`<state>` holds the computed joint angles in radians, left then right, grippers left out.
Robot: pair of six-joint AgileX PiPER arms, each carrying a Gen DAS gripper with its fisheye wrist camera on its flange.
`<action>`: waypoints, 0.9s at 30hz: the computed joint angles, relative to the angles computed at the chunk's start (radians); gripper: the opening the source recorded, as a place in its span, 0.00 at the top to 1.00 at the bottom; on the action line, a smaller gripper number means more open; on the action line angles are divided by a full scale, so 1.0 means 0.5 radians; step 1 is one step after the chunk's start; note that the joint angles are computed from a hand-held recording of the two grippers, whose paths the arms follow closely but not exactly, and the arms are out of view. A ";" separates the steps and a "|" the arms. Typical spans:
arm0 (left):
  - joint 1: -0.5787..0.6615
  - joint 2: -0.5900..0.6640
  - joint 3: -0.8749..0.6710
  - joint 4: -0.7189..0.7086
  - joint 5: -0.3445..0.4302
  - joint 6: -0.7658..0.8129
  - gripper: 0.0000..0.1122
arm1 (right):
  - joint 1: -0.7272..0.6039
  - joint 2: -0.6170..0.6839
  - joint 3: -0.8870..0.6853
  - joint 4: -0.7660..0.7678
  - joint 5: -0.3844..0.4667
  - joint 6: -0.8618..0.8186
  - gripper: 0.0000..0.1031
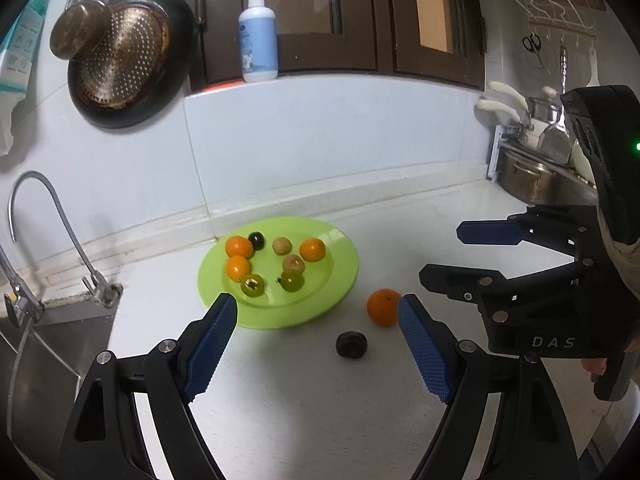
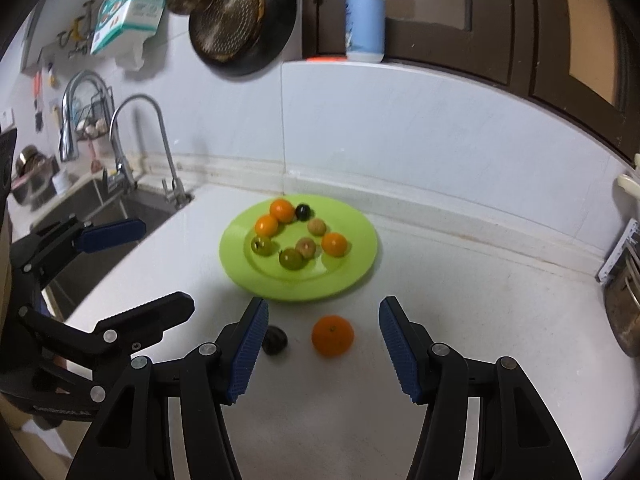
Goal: Organize fruits
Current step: 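Withdraw both grippers toward the last orange and dark plum, then grasp the dark plum with the left gripper while the right gripper grasps the orange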
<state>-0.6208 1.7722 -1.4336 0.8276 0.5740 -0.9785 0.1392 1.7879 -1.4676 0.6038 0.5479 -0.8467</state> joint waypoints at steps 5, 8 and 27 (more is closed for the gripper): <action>-0.004 0.091 -0.018 -0.021 0.000 -0.007 0.27 | -0.024 0.074 -0.012 0.024 0.032 -0.115 0.43; 0.004 0.144 -0.027 -0.080 -0.006 0.029 0.27 | -0.033 0.136 -0.037 0.007 0.063 -0.148 0.43; 0.135 0.499 -0.319 -0.701 0.013 0.582 0.42 | -0.054 0.489 -0.269 -0.039 0.203 -0.233 0.43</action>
<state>-0.5535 2.0219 -1.5930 0.4772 0.5807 -0.6874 0.1124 2.0326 -1.6023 0.5842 0.6494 -0.9633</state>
